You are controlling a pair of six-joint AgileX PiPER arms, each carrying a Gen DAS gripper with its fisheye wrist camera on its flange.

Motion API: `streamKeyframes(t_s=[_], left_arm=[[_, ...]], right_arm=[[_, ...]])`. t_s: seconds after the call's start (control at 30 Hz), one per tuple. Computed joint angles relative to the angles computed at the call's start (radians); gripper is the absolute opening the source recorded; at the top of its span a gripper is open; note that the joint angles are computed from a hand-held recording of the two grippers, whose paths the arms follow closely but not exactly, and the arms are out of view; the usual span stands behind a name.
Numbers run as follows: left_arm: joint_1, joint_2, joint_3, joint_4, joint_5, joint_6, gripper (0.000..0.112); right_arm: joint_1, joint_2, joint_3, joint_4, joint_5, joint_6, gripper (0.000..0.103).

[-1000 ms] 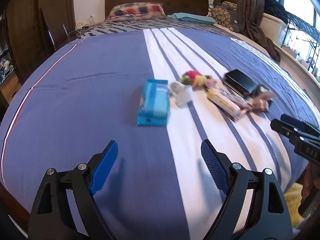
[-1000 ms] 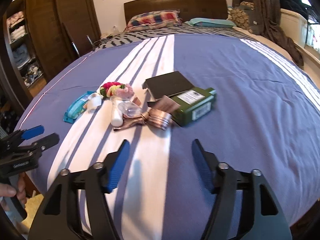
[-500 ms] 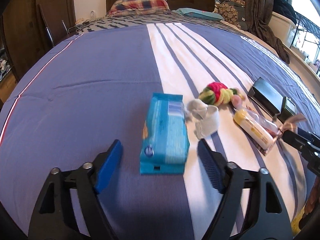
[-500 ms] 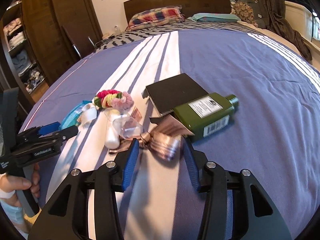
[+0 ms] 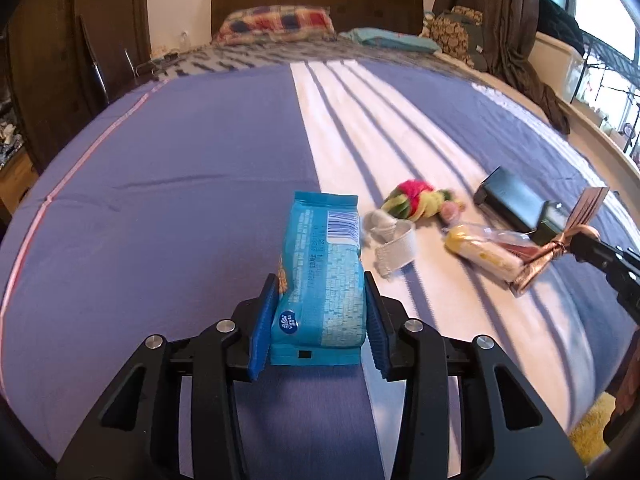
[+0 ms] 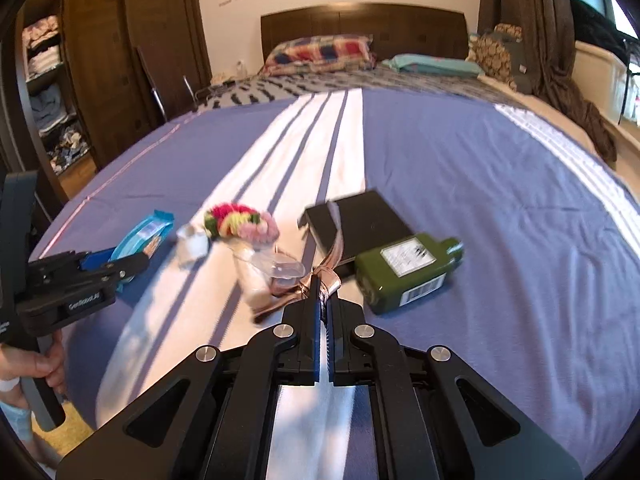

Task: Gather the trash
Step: 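Grasp the blue wipes packet with the left gripper while the right grasps the brown ribbon bow, then lift the wipes packet and ribbon bow off the bed, then carry the wipes packet and ribbon bow down past the bed edge to the bin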

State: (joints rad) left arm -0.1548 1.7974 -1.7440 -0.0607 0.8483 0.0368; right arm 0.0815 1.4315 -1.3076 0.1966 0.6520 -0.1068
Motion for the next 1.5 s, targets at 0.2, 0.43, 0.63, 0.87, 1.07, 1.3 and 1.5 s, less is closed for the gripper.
streamKeyframes(t_s=[0.2,0.43,0.63,0.87,1.07,1.3,1.5], left_arm=[[-0.024,-0.176,0.108,0.000,-0.015,-0.006,0.039],[-0.075,-0.392,0.246,0.025,0.007,-0.055,0.039],[-0.140,-0.564,0.388,0.076,0.022,-0.119,0.039],[-0.246,-0.736,0.556,0.120,0.040,-0.200,0.039],[-0.363,-0.840,0.705,0.166,0.040,-0.309,0.039],[-0.484,-0.902,0.864,0.235,0.034,-0.468,0.039],[-0.501,-0.914,0.970,0.219,0.023,-0.498,0.039]], right_arm=[[0.007,-0.115,0.004,-0.034,0.043,0.028,0.003],[0.037,-0.289,0.079,-0.095,0.095,0.077,0.003],[0.049,-0.444,0.190,-0.091,0.138,0.078,0.003],[0.012,-0.620,0.341,-0.024,0.212,0.033,0.003],[-0.054,-0.728,0.465,0.055,0.274,-0.027,0.003],[-0.051,-0.794,0.574,0.067,0.306,-0.029,0.003],[0.002,-0.816,0.665,0.034,0.302,0.025,0.003]])
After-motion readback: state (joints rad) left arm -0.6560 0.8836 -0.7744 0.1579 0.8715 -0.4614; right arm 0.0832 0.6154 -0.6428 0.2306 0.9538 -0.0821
